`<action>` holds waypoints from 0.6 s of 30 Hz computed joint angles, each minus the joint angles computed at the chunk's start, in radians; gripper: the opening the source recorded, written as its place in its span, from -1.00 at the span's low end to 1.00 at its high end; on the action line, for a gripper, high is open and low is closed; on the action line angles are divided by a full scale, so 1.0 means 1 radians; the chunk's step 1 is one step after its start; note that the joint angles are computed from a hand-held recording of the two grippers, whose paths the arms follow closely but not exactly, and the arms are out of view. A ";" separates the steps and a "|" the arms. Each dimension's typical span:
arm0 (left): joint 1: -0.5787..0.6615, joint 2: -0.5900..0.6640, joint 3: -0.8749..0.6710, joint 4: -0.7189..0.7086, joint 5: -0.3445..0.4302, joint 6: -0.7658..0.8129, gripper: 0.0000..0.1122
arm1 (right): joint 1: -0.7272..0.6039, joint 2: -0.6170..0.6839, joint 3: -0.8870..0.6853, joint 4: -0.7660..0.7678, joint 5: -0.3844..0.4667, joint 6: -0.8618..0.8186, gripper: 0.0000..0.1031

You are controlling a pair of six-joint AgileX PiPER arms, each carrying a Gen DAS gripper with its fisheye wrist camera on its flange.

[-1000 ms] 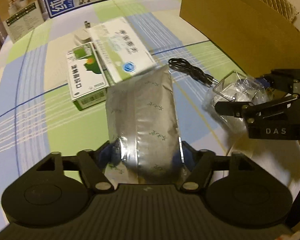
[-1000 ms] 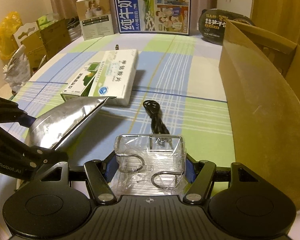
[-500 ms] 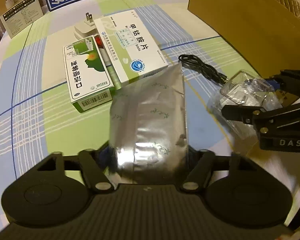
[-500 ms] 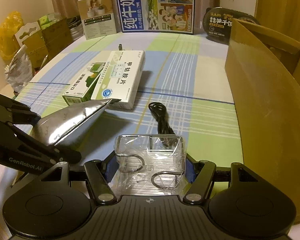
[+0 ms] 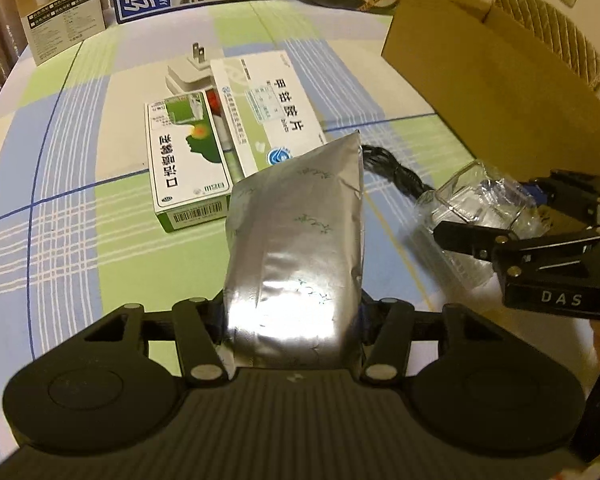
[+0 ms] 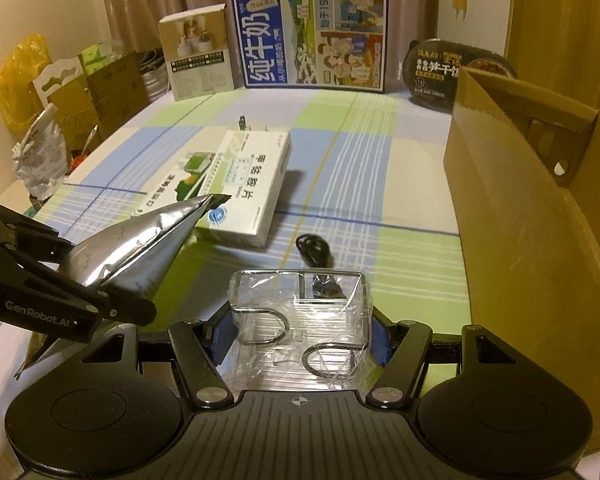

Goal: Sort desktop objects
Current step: 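Carry the foil bag and clear holder over the cardboard box with both tools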

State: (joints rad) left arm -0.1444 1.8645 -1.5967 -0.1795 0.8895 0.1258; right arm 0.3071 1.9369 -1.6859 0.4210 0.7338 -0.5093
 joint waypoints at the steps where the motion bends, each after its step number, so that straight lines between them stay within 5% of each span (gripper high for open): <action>1: -0.003 -0.005 -0.002 0.008 0.001 -0.005 -0.10 | 0.000 -0.001 -0.005 0.003 0.002 0.000 0.21; 18: -0.098 -0.087 -0.021 0.115 0.024 -0.210 -0.10 | -0.023 -0.065 -0.041 0.006 0.021 0.033 0.21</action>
State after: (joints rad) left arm -0.2423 1.7773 -1.6178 -0.0641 0.9138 -0.0846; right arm 0.2840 1.8716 -1.7266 0.4270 0.7551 -0.4762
